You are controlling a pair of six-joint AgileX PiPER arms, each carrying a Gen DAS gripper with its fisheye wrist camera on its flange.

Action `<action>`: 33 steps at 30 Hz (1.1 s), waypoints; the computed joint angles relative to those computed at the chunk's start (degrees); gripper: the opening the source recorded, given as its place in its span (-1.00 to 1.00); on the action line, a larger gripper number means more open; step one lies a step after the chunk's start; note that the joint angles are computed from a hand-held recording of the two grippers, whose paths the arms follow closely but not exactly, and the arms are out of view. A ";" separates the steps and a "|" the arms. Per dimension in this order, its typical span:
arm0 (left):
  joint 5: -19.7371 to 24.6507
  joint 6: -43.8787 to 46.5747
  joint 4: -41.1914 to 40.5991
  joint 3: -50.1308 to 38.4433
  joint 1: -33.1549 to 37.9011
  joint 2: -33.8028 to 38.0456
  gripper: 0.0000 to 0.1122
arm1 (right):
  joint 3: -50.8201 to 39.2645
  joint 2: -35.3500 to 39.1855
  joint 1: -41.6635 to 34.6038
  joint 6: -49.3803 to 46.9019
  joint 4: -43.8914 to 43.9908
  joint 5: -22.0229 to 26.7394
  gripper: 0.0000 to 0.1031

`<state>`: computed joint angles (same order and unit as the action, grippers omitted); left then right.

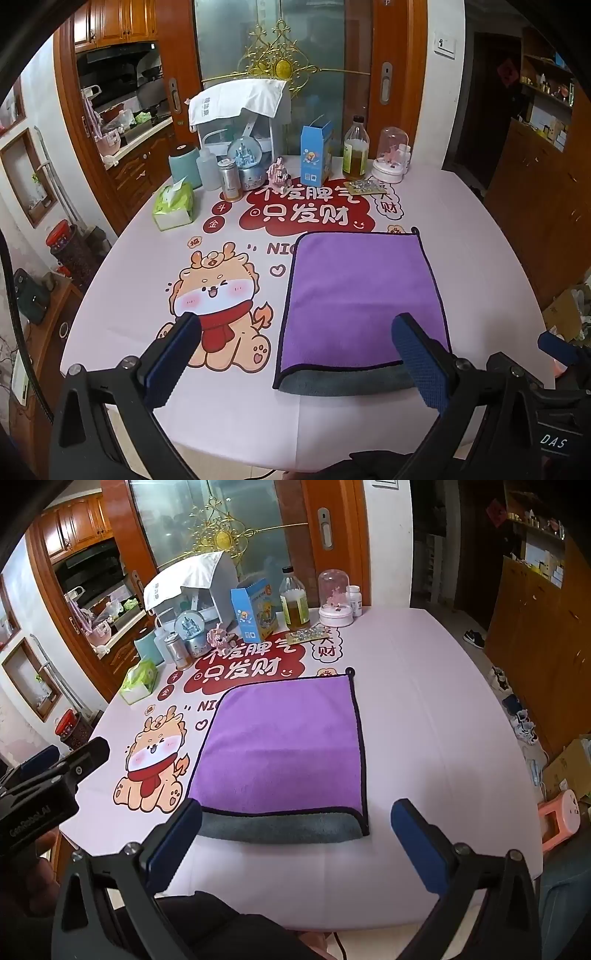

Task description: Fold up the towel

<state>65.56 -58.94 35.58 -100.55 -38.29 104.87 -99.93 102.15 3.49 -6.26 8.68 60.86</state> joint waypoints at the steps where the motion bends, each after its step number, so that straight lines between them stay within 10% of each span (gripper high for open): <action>1: 0.33 0.21 0.10 -0.20 -0.05 0.12 0.82 | -0.23 0.13 0.02 0.07 -0.06 0.30 0.99; 33: 2.32 0.72 -0.54 -0.68 -1.46 0.41 0.82 | 1.51 -1.17 0.27 0.90 -1.27 -0.60 0.99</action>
